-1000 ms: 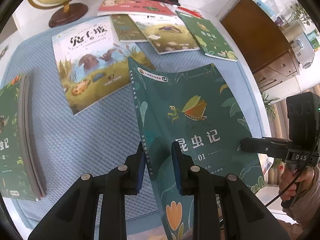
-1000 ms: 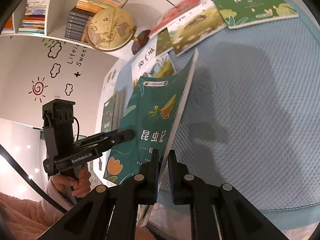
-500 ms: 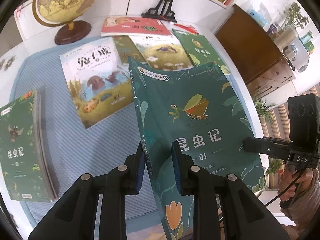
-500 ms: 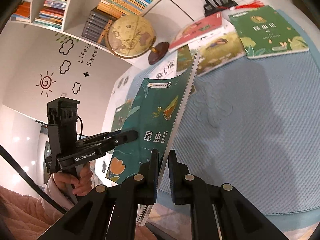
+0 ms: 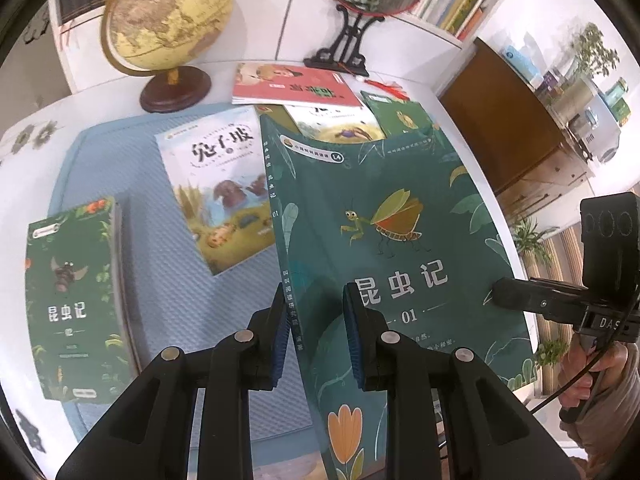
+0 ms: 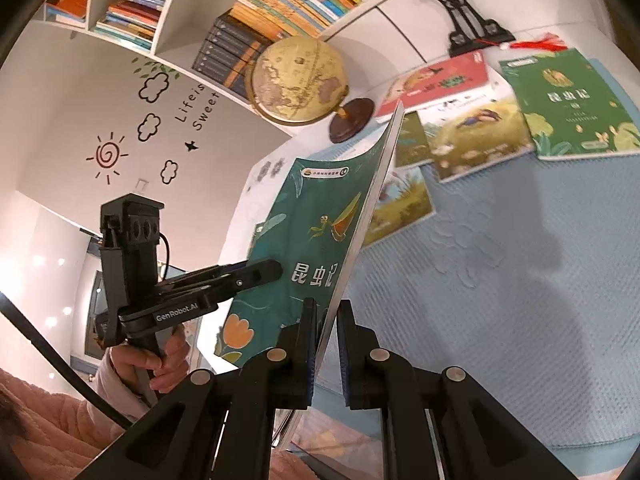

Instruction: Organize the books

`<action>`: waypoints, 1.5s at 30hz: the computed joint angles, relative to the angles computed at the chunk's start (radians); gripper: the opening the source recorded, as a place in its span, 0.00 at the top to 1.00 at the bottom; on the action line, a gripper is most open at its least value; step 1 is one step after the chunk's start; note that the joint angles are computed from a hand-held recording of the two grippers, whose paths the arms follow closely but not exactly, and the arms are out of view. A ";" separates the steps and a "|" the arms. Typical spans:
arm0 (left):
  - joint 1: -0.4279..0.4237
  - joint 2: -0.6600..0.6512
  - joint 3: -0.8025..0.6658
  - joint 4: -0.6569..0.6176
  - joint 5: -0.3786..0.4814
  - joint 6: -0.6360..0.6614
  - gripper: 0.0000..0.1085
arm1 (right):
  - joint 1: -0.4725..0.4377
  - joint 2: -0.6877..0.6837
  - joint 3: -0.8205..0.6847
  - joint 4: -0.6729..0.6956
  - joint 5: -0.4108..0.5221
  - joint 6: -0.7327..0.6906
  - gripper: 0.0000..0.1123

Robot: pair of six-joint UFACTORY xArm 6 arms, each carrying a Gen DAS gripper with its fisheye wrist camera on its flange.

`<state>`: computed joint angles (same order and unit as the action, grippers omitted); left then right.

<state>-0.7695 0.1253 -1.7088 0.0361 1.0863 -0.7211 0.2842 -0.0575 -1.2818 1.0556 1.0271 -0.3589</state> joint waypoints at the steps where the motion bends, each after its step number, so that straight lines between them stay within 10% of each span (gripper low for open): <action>1: 0.002 -0.009 0.009 0.006 -0.002 -0.003 0.80 | 0.003 0.006 -0.010 0.002 0.000 -0.001 0.92; 45: 0.357 -0.549 0.605 -0.053 -0.081 0.128 0.80 | 0.342 0.533 -0.700 -0.089 -0.018 0.185 0.89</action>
<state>-0.4129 -0.4236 -1.1034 -0.0168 1.0049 -0.5931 0.6264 0.4758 -1.9813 0.9666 1.0089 -0.1737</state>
